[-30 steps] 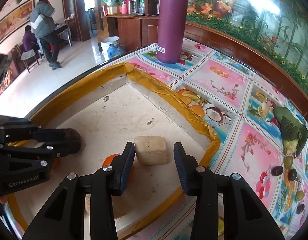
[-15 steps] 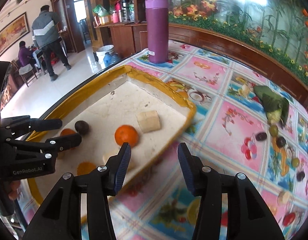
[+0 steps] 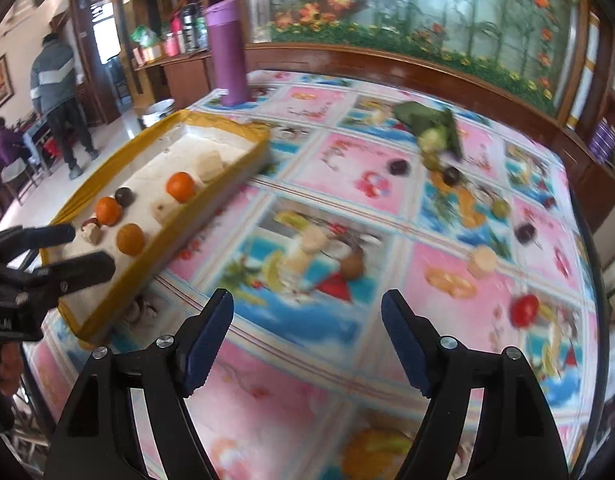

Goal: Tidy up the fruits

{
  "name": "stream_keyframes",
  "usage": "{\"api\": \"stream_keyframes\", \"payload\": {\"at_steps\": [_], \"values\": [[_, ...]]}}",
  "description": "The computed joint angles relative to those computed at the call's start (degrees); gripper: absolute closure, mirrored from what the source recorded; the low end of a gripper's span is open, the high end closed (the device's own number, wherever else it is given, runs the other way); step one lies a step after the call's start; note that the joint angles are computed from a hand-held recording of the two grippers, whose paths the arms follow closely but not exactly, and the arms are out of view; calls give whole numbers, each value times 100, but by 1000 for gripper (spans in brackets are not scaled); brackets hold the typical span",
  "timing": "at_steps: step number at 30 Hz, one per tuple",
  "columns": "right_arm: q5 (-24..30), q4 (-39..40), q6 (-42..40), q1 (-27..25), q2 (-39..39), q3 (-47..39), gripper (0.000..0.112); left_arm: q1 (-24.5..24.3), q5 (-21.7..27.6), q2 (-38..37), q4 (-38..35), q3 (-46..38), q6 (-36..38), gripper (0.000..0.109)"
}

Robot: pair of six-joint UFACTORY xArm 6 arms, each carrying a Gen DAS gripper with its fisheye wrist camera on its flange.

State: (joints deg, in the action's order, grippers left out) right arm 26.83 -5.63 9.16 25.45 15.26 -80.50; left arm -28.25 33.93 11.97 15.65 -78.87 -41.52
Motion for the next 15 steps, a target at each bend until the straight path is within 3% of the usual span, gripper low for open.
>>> {"api": "stream_keyframes", "payload": {"at_steps": [4, 9, 15], "values": [[-186, -643, 658, -248, -597, 784, 35, -326, 14, 90, 674, -84, -690, 6], [-174, -1057, 977, -546, -1210, 1507, 33, -635, 570, 484, 463, -605, -522, 6], [-546, -1316, 1269, -984, -1822, 2290, 33, -883, 663, 742, 447, -929, -653, 6]]}}
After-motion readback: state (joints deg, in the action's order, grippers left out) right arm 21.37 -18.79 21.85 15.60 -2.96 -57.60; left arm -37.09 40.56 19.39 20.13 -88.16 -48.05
